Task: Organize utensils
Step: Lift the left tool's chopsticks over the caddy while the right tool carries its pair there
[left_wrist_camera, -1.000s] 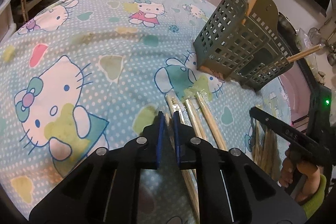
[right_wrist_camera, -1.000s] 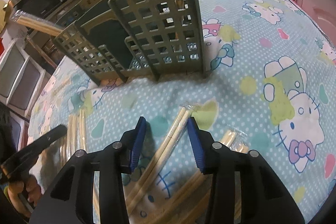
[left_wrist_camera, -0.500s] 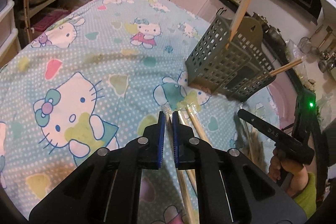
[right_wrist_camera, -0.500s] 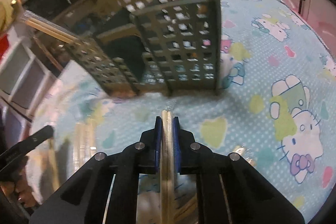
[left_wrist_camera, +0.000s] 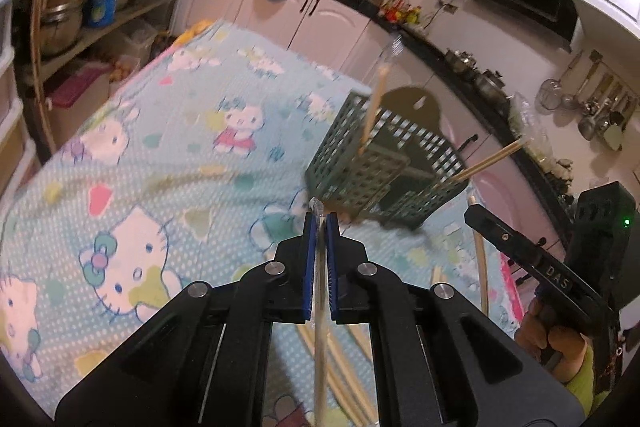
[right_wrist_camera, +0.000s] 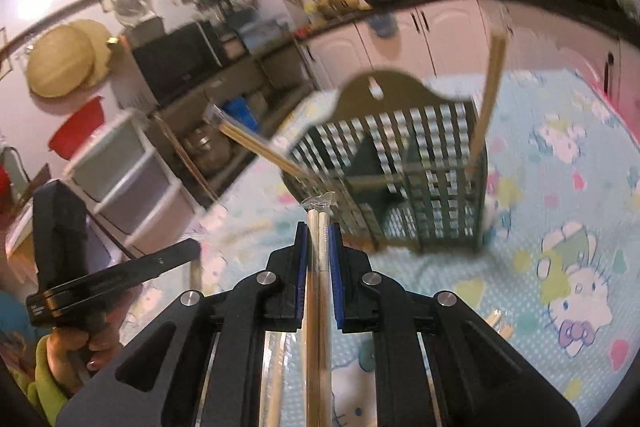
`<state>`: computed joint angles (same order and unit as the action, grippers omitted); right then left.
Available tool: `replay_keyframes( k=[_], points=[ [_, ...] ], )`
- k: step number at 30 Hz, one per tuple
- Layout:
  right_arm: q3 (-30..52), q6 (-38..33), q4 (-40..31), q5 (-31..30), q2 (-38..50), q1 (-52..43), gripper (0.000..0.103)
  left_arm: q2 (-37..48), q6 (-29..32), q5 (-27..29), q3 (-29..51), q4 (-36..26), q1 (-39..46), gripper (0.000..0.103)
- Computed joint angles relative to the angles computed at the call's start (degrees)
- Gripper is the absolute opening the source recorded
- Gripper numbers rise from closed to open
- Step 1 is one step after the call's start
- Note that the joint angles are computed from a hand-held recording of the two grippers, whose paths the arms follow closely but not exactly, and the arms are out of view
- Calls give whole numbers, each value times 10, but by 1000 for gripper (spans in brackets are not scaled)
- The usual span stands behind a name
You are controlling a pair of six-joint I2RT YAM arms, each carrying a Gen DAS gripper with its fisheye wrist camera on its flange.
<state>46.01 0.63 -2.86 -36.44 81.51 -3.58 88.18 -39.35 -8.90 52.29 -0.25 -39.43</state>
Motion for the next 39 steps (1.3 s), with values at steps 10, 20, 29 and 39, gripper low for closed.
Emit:
replay_keyframes(
  k=[10,20,29,39],
  points=[
    [15,-32,43,6,-33,-11,10,1,40,2,79,-26,-11,1],
    [72,-30,91,43,3,-17,7,43,82,5,192,-60,-17,1],
    [144,-8,95,34,18,-33,6,72,125,-2,309,-93,-14,1],
    [176,-9,120,47,22,-57,6,135,146,-23,442,-109,2,1]
  ],
)
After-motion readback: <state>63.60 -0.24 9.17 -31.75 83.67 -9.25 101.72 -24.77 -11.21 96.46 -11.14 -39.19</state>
